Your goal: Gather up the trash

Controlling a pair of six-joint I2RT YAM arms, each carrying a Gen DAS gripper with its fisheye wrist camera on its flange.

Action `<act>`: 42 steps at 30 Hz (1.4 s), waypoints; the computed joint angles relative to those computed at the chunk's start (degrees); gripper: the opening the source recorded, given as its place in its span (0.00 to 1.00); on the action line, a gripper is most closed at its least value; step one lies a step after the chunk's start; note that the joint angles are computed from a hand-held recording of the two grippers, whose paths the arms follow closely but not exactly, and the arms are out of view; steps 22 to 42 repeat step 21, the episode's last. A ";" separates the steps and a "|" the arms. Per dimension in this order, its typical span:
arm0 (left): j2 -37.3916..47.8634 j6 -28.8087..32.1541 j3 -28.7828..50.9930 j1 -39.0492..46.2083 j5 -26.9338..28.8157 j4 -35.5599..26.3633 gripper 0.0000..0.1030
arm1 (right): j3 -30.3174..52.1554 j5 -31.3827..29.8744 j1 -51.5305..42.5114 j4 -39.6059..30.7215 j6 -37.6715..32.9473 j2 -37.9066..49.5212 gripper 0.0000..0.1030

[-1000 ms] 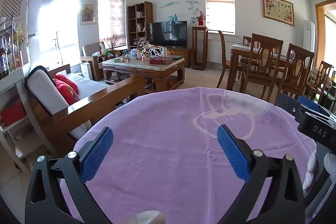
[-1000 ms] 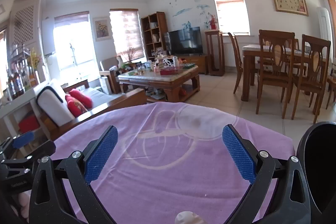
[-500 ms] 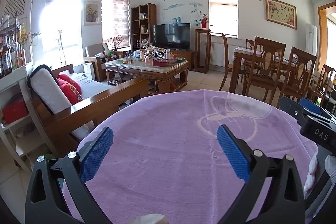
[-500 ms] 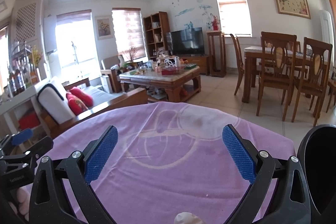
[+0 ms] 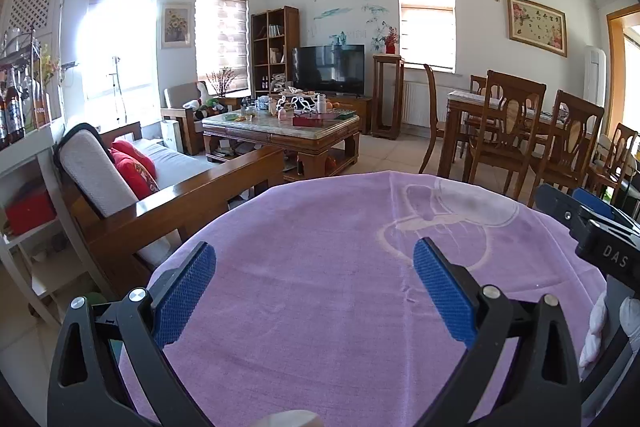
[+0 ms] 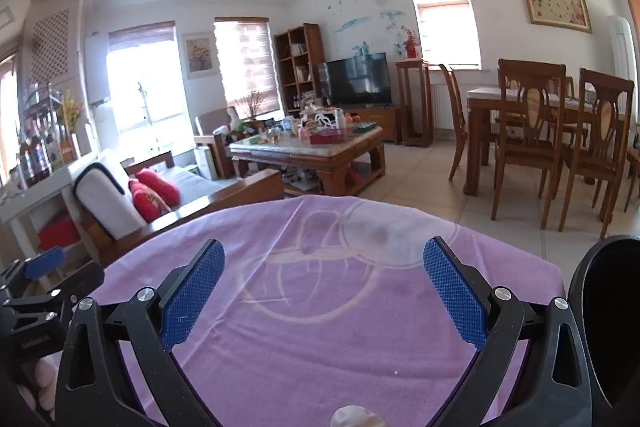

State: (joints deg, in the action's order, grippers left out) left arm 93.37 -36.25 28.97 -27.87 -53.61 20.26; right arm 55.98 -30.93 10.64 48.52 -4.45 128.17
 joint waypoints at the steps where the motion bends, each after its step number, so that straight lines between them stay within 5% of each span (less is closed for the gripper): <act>1: 0.00 0.10 0.02 -0.06 -0.10 -0.03 0.95 | 0.00 -0.11 -0.05 0.16 0.05 0.17 0.95; 42: -2.01 -1.18 -2.10 -0.39 -1.52 1.98 0.95 | 0.12 -0.09 -0.03 0.04 0.07 0.38 0.95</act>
